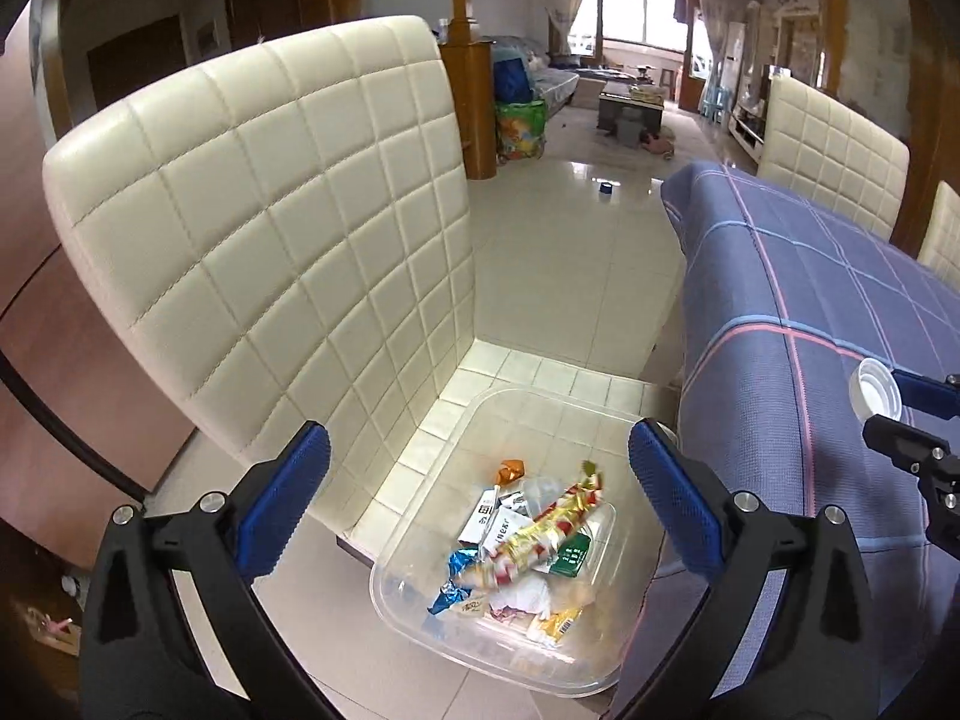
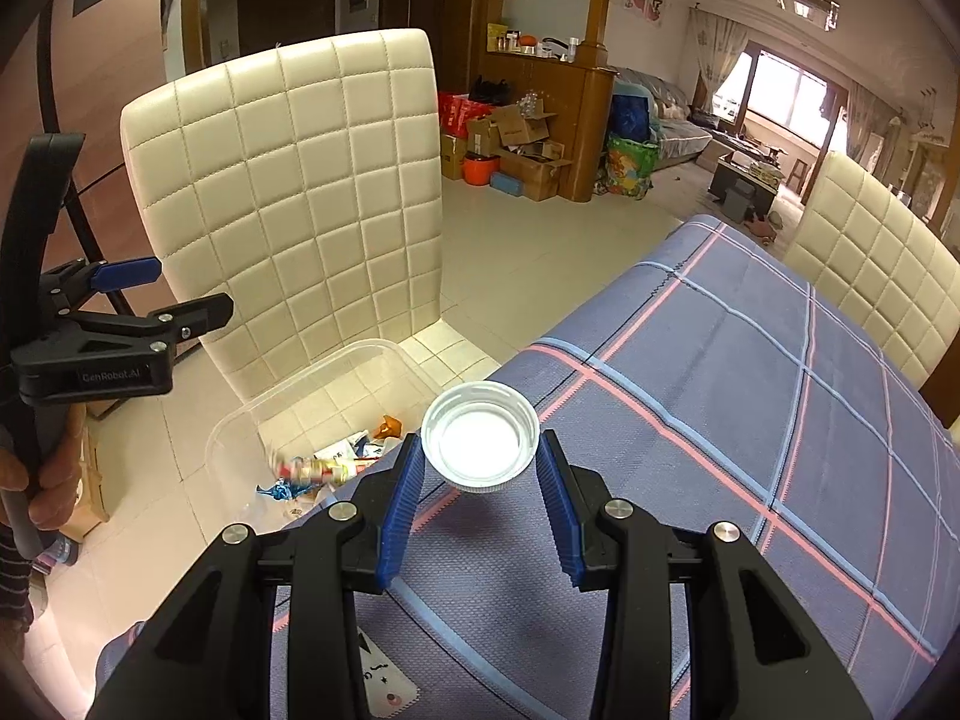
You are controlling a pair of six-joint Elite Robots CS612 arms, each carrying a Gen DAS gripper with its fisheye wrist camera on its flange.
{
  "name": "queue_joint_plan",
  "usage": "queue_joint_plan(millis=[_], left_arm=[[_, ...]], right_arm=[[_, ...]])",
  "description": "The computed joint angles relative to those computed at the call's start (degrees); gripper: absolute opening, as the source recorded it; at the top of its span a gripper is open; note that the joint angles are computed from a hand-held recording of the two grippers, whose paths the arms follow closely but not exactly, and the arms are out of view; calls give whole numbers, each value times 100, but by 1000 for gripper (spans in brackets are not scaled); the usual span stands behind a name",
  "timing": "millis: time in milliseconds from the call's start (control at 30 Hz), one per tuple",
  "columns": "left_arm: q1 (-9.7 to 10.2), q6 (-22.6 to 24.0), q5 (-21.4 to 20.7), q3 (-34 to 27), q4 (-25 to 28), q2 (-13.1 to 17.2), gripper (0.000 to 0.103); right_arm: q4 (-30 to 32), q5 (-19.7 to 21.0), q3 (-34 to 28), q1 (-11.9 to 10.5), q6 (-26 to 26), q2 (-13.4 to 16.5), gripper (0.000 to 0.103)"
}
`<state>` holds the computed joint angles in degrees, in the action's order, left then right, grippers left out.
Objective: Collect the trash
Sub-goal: 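Open the left tool over the bin while the right tool drops the cap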
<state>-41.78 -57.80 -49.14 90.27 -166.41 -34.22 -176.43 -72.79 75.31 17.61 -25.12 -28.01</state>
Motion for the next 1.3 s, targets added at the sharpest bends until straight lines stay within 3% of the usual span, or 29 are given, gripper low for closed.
queue_joint_plan(millis=[300, 667, 1000, 1067, 1100, 1300], left_arm=[[-47, -193, 59, 242, 1, -103, 98], [-161, -10, 316, 261, 193, -109, 99], [-192, 66, 305, 389, 15, -144, 99], [-192, 58, 300, 388, 22, -145, 99], [-193, 60, 299, 389, 22, -145, 99], [-208, 158, 285, 368, -11, -132, 99]], right_arm=[[97, 22, -12, 67, -168, 8, 38], [212, 48, -80, 166, -374, 51, 39], [178, -2, -122, 239, -447, 82, 39], [-23, -276, -101, 294, -540, 98, 51], [-119, -392, -89, 317, -569, 105, 63], [-342, -418, -31, 296, -527, 99, 66]])
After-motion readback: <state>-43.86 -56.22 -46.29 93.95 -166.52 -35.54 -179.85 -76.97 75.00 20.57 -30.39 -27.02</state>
